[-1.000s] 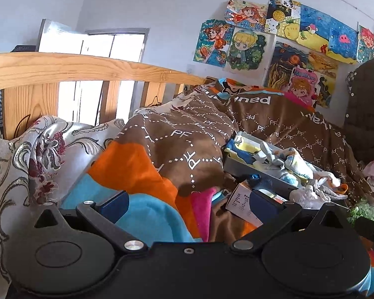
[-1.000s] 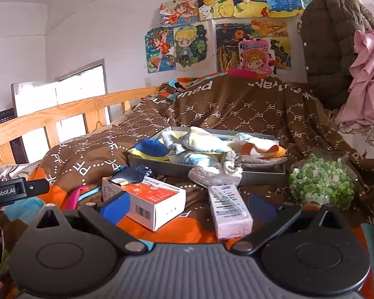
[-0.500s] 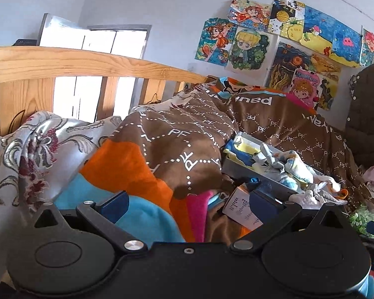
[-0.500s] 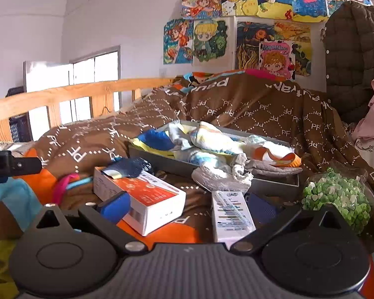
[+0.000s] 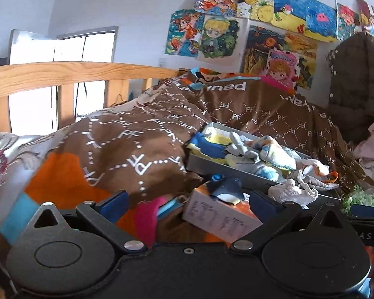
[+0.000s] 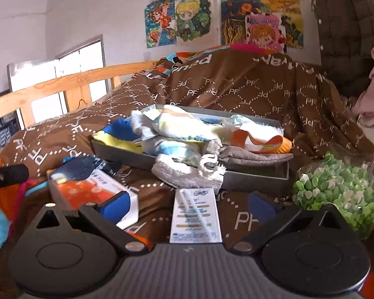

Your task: Organize soft objects

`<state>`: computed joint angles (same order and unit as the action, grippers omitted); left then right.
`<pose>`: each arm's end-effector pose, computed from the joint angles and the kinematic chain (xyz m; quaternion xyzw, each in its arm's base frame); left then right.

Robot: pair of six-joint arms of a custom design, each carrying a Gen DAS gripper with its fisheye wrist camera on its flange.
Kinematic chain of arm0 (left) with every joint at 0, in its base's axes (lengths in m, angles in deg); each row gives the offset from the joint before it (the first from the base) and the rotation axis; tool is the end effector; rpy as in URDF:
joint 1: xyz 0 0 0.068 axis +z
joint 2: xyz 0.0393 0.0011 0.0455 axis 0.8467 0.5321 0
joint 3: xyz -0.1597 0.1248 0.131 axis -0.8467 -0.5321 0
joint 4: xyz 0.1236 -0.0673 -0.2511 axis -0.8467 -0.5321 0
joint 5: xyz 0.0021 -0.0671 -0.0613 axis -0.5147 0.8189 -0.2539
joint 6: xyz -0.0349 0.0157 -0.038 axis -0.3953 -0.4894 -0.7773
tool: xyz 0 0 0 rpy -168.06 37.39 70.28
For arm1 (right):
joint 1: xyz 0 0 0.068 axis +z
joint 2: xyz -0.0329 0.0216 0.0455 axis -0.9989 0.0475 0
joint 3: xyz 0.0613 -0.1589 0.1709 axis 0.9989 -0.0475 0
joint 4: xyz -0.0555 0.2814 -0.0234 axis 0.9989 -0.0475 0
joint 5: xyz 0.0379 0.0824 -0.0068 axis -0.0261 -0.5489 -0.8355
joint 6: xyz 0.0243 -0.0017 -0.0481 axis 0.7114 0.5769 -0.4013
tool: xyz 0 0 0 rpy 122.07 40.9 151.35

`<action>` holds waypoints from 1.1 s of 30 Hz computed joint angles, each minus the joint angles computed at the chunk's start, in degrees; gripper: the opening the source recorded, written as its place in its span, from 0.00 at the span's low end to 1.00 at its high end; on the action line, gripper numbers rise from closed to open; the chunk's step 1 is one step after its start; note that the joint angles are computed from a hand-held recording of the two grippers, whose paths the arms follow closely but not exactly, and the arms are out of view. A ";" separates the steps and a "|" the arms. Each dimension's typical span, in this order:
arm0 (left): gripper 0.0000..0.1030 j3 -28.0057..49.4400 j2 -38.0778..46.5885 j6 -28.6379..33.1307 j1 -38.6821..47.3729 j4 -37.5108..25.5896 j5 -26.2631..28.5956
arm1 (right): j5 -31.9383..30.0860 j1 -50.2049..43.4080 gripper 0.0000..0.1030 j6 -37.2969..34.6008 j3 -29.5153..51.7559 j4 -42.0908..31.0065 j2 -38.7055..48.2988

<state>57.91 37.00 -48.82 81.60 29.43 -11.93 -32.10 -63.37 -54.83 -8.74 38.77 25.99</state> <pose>0.2324 0.0860 0.0972 -0.0414 0.8307 -0.0569 0.5522 0.2454 0.1013 0.1043 -0.0279 0.8599 0.0840 0.5027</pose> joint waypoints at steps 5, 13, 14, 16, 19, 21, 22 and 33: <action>0.99 5.24 7.56 -0.78 -4.31 1.09 -3.85 | -4.73 -3.75 1.00 -2.05 1.41 6.15 6.19; 0.99 16.50 20.56 -0.16 -8.23 1.13 -5.49 | -7.05 -4.74 0.98 -12.66 7.33 11.13 15.48; 0.99 18.04 21.91 -0.06 -8.44 0.81 -5.10 | -6.78 -4.66 0.97 -13.56 8.37 11.25 16.66; 0.99 20.81 24.23 0.75 -8.93 -0.18 -4.41 | -6.59 -4.71 0.96 -15.22 10.21 11.69 18.95; 0.99 24.39 27.17 2.83 -9.42 -1.55 -3.18 | -6.25 -4.43 0.92 -18.00 12.52 12.33 21.89; 0.99 26.49 28.60 4.59 -9.75 -3.09 -2.07 | -6.18 -3.99 0.90 -20.11 13.91 12.06 23.17; 0.99 27.42 29.23 5.56 -9.79 -3.87 -1.47 | -6.05 -3.70 0.89 -21.28 14.37 12.25 23.69; 0.91 32.14 31.52 11.71 -9.33 -10.52 3.61 | -1.80 0.27 0.64 -35.01 16.91 14.86 27.62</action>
